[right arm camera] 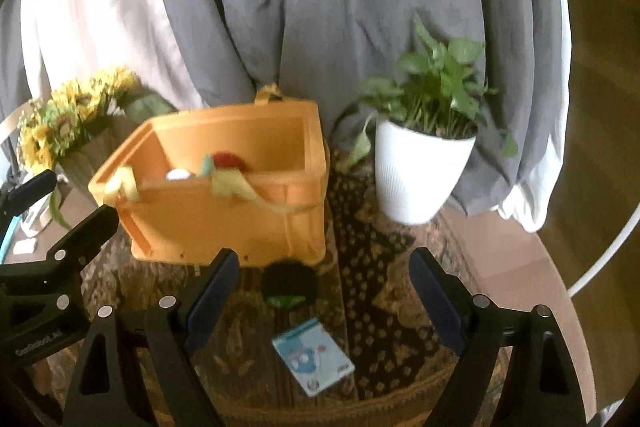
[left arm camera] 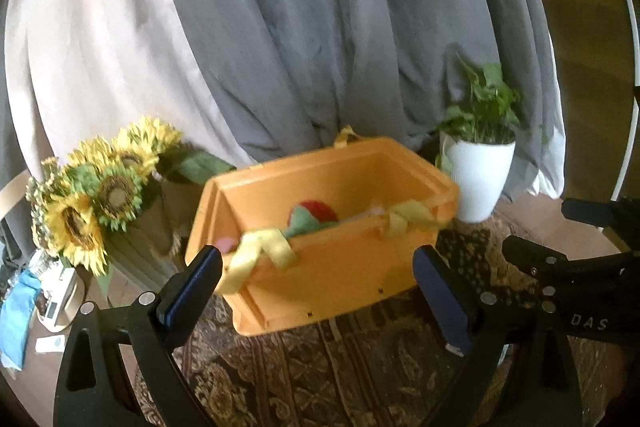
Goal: Organize soft objects
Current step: 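Move the left tool to the black round plush while the right tool moves to the blue pack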
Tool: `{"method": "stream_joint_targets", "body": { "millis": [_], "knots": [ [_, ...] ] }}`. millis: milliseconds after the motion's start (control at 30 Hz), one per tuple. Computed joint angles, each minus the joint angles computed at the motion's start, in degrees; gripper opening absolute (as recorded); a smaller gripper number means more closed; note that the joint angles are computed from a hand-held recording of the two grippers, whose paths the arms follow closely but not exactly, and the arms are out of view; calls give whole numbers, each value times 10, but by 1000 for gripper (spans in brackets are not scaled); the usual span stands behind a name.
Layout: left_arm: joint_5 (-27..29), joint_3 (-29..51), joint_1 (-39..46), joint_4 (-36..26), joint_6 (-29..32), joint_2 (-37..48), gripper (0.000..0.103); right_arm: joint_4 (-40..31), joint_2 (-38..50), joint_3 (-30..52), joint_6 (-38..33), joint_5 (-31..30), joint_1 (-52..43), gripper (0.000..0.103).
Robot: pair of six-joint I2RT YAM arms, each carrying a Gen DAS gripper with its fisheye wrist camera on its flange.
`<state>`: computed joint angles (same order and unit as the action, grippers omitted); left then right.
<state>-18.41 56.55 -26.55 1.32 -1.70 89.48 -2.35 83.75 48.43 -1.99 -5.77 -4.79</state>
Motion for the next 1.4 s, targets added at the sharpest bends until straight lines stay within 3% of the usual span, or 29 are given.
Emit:
{"method": "stream_joint_targets", "body": {
  "millis": [267,867,1400],
  "knots": [
    [7,-10,-5,-19,-4,14,98,-29,31,-2,-17,-13,-1,87],
    [11,9,-14,-47,-9,96,98,-111,173,78,-86,-32,-3,87],
    [30,54,-10,-78,-8,176,98,-120,268,128,-127,-39,-2,87]
  ]
}}
